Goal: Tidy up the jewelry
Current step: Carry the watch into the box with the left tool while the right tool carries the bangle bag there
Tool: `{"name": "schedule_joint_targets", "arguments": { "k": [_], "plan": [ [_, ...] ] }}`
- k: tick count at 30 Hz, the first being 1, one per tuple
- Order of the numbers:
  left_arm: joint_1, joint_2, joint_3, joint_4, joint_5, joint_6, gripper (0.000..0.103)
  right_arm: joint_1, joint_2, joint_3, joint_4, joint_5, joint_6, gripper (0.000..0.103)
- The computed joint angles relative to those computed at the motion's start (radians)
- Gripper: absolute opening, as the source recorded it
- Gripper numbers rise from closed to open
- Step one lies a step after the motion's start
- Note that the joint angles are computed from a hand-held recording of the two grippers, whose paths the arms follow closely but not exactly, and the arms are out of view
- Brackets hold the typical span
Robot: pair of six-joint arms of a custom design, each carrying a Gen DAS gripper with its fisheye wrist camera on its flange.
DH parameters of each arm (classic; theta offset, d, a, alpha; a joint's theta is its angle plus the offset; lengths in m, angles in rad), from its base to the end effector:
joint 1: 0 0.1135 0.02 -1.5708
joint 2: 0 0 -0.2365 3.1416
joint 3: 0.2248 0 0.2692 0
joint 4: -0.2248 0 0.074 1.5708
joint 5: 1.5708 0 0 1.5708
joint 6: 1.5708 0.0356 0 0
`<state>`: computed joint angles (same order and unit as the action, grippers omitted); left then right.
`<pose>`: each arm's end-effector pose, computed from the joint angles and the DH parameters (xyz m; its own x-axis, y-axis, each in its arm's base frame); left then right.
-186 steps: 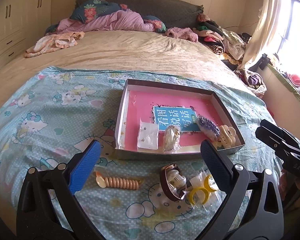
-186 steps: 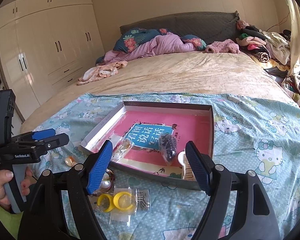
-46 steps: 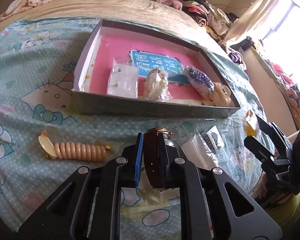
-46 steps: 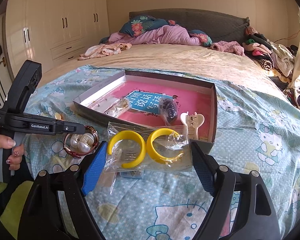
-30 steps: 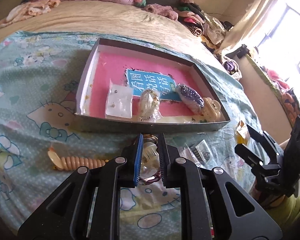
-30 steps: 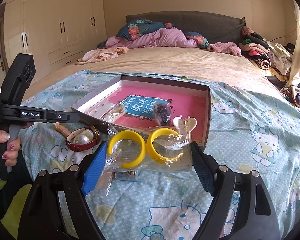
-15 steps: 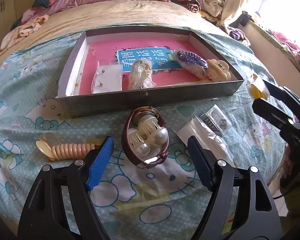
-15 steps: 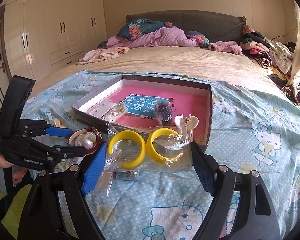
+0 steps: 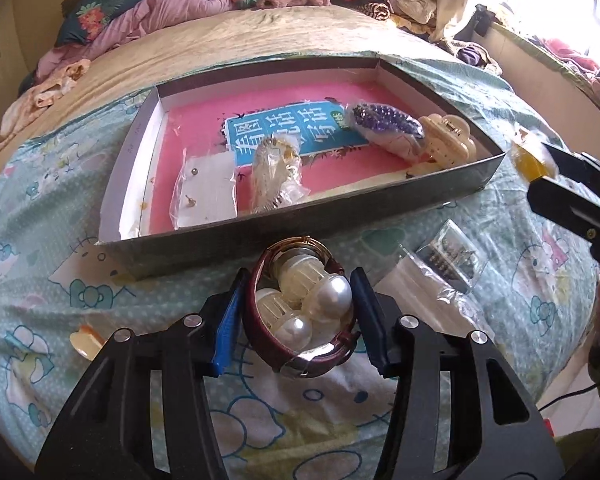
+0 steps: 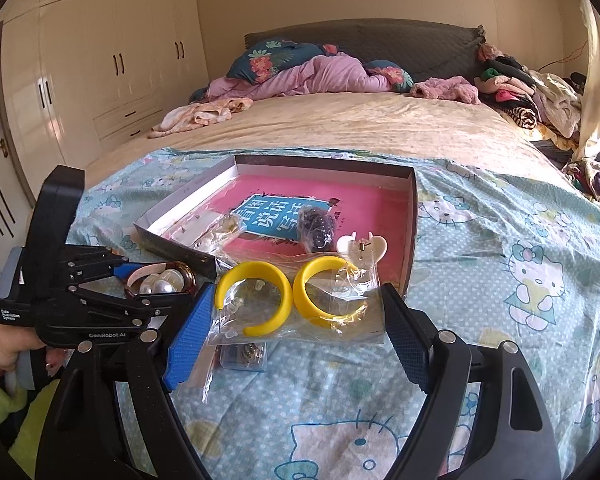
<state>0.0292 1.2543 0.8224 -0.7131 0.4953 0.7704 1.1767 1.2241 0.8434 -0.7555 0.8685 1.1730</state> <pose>0.2537 -0.0095 0.1870 -0.5345 0.5974 -0.5979 0.7564 0.6537 -0.0230 0.1197 0.2171 0.2062 -0.5710 0.1778 -0.8014 0.1378 0.9832 0.1199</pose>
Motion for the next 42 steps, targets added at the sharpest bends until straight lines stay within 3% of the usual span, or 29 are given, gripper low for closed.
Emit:
{"name": "schedule_joint_targets", "arguments": {
  "k": [4, 7, 9, 11, 12, 13, 16, 18, 23, 31, 32, 34, 35, 36, 39, 42],
  "plan": [
    [0.029, -0.042, 0.026, -0.049, 0.081, 0.002, 0.043, -0.020, -0.022, -0.019, 0.022, -0.008, -0.016, 0.080],
    [0.031, -0.025, 0.037, -0.050, 0.068, -0.023, 0.043, -0.030, -0.031, -0.029, 0.032, -0.011, -0.022, 0.080],
    [0.077, -0.043, 0.033, -0.071, 0.183, 0.012, 0.043, -0.036, -0.034, -0.033, 0.039, -0.014, -0.029, 0.080],
    [0.044, -0.029, 0.033, -0.049, 0.114, -0.001, 0.042, -0.041, -0.033, -0.034, 0.038, -0.019, -0.028, 0.080],
    [0.040, -0.022, 0.038, -0.050, 0.104, -0.020, 0.036, -0.045, -0.033, -0.035, 0.043, -0.023, -0.032, 0.080],
    [0.057, -0.012, 0.051, -0.073, 0.150, -0.006, 0.036, -0.049, -0.033, -0.036, 0.047, -0.025, -0.036, 0.080],
    [0.046, -0.008, 0.061, -0.066, 0.123, -0.010, 0.032, -0.058, -0.034, -0.036, 0.053, -0.029, -0.049, 0.080],
    [0.053, 0.034, 0.102, -0.105, 0.147, -0.007, 0.015, -0.066, -0.037, -0.037, 0.057, -0.030, -0.060, 0.080],
    [0.057, 0.128, 0.199, -0.167, 0.186, -0.009, 0.000, -0.091, -0.040, -0.030, 0.076, -0.033, -0.098, 0.080],
    [0.076, 0.187, 0.286, -0.257, 0.190, 0.020, 0.000, -0.131, -0.041, -0.006, 0.109, -0.040, -0.169, 0.080],
    [0.091, 0.194, 0.294, -0.297, 0.202, 0.047, 0.002, -0.133, -0.041, -0.006, 0.113, -0.040, -0.174, 0.080],
    [0.116, 0.179, 0.283, -0.348, 0.215, 0.099, 0.025, -0.138, -0.039, -0.005, 0.120, -0.044, -0.181, 0.080],
    [0.123, 0.163, 0.268, -0.354, 0.212, 0.119, 0.049, -0.139, -0.038, -0.007, 0.124, -0.047, -0.181, 0.080],
    [0.130, 0.147, 0.251, -0.364, 0.213, 0.145, 0.058, -0.142, -0.038, -0.008, 0.129, -0.051, -0.184, 0.080],
    [0.129, 0.116, 0.200, -0.381, 0.206, 0.238, 0.058, -0.147, -0.032, -0.011, 0.140, -0.058, -0.188, 0.080],
    [0.084, 0.107, 0.153, -0.289, 0.157, 0.198, 0.058, -0.160, -0.021, -0.006, 0.153, -0.070, -0.202, 0.080]
  ]
}}
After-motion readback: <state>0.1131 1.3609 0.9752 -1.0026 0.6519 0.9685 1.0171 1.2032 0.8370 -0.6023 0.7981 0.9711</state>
